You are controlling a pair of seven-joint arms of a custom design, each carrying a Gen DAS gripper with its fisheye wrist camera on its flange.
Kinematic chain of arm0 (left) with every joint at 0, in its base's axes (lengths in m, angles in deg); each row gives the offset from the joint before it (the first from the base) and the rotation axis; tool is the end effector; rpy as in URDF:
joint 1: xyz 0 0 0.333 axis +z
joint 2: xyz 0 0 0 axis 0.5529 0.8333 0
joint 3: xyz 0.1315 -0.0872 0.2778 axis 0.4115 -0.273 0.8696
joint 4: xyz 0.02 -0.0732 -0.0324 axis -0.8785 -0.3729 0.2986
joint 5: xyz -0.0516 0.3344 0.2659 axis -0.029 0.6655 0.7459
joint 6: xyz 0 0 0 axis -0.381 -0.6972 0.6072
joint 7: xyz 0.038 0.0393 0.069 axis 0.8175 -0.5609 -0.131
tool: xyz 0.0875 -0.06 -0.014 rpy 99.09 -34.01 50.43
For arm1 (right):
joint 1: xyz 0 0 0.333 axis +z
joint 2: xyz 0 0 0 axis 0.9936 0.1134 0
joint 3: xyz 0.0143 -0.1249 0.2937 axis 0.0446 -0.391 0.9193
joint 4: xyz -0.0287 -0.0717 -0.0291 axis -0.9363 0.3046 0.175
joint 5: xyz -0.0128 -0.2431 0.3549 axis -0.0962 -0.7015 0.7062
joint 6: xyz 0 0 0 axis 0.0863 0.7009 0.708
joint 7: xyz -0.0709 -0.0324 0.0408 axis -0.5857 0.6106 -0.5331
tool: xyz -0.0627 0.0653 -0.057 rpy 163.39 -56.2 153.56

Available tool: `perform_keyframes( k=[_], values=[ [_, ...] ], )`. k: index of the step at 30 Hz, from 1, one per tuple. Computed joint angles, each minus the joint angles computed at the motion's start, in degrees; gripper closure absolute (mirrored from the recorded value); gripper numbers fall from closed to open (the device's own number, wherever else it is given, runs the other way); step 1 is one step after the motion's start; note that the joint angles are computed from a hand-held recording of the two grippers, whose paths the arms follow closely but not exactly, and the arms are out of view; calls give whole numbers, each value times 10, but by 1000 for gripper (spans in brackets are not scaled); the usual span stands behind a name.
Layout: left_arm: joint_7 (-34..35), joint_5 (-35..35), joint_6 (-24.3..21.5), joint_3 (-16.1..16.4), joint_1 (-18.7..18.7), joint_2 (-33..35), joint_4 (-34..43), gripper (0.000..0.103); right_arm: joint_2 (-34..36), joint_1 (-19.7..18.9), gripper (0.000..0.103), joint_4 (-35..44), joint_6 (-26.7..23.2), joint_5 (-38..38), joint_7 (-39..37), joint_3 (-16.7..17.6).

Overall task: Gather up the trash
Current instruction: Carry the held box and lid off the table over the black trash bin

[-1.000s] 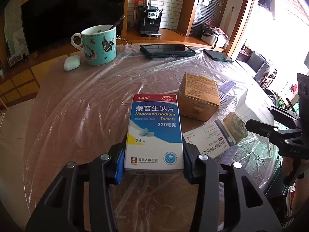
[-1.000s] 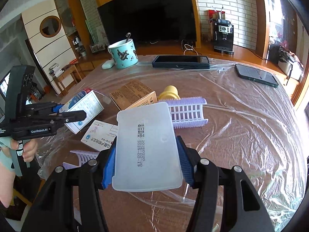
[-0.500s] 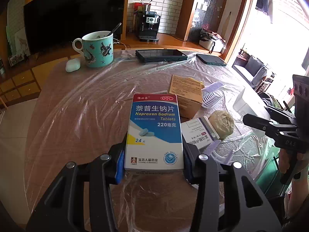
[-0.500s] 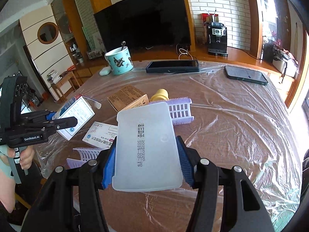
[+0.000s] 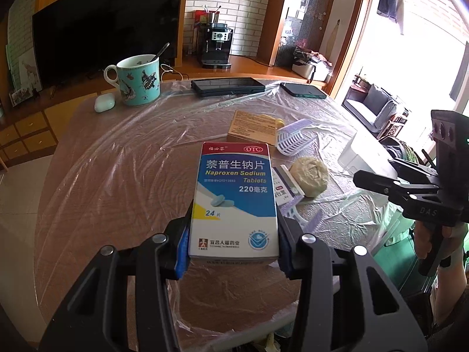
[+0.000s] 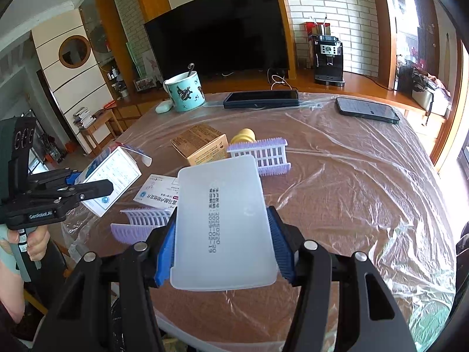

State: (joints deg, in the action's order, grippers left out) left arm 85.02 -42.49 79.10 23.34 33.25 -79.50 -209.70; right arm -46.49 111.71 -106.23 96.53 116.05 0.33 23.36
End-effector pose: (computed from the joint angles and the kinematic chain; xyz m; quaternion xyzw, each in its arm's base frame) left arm 0.3659 -0.1117 0.6040 -0.7206 0.5919 -0.2827 0.2246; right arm 0.4610 0.2178 0.5781 -0.8486 0.3479 -0.0283 0.3975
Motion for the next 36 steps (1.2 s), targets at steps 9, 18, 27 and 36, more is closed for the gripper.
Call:
perform_keyframes(
  k=[9,18,27,36],
  values=[
    [-14,-2,-4,-14,-16,-27,-13,56,-52,8,47,-39,1,1,-5,-13],
    [-24,-10,-19,-21,-39,-61,-30,56,-103,18,47,-76,-10,-9,-10,-29],
    [-34,-11,-37,-30,-57,-85,-39,56,-141,25,47,-103,-27,-19,-11,-42],
    [-37,-21,-51,-35,-82,-102,-47,56,-179,24,47,-127,-66,-25,-16,-53]
  ],
)
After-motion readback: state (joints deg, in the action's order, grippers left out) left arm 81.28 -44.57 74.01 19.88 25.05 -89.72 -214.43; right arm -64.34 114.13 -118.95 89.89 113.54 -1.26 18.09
